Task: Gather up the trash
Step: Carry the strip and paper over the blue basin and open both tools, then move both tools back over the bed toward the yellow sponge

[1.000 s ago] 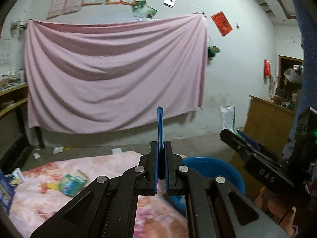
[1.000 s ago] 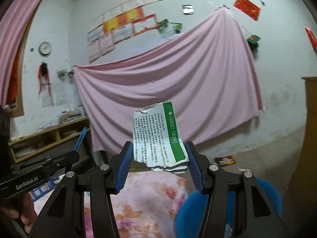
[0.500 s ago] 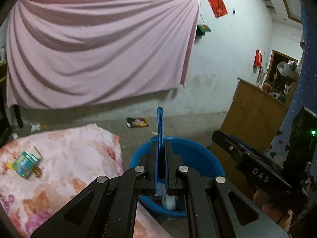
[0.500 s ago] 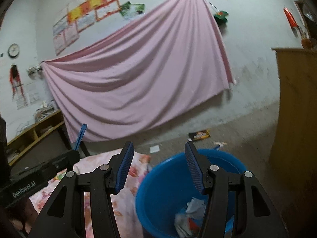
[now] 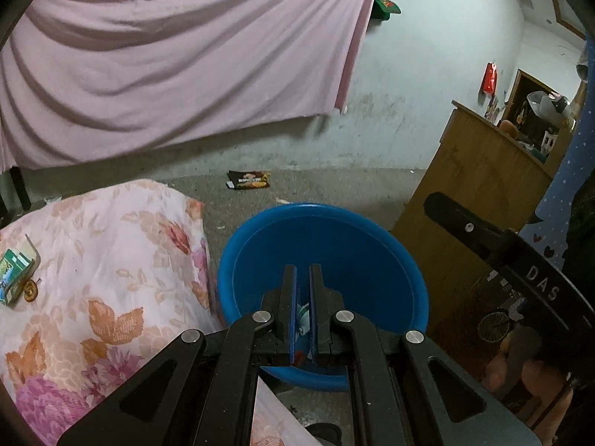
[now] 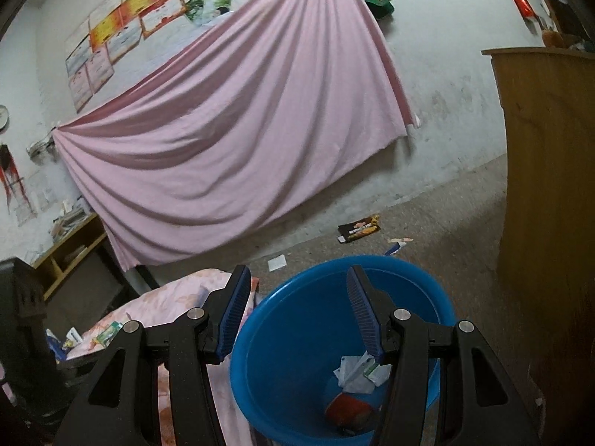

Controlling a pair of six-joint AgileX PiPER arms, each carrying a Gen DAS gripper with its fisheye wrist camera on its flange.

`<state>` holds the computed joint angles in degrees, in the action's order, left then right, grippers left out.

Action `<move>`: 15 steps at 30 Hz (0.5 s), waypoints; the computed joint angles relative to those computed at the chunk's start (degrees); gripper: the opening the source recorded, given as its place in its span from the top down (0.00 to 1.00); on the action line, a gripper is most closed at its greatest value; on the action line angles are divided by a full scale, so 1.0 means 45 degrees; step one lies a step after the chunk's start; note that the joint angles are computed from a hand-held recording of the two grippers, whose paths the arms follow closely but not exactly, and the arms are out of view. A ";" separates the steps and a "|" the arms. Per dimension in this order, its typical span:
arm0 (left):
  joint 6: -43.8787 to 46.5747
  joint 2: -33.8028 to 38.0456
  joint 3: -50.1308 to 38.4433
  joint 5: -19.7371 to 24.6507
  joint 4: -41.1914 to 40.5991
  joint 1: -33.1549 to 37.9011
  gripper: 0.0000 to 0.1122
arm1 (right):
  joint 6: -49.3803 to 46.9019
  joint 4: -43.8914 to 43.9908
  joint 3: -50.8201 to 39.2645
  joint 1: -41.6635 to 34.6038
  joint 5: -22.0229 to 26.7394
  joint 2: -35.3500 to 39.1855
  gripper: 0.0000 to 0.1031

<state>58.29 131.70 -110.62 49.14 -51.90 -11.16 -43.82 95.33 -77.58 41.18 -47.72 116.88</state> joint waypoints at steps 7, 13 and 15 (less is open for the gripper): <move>-0.0128 -0.0061 0.0191 -0.0217 0.0029 0.0158 0.96 | 0.0049 0.0064 0.0063 -0.0064 0.0133 -0.0015 0.49; -0.0052 -0.0310 0.0223 -0.0383 -0.0170 0.0551 0.96 | -0.0543 0.0303 -0.0320 -0.0111 0.0225 0.0129 0.49; 0.0110 -0.0498 0.0306 -0.0458 -0.0288 0.0768 0.96 | -0.0734 0.0355 -0.0514 -0.0094 0.0215 0.0219 0.48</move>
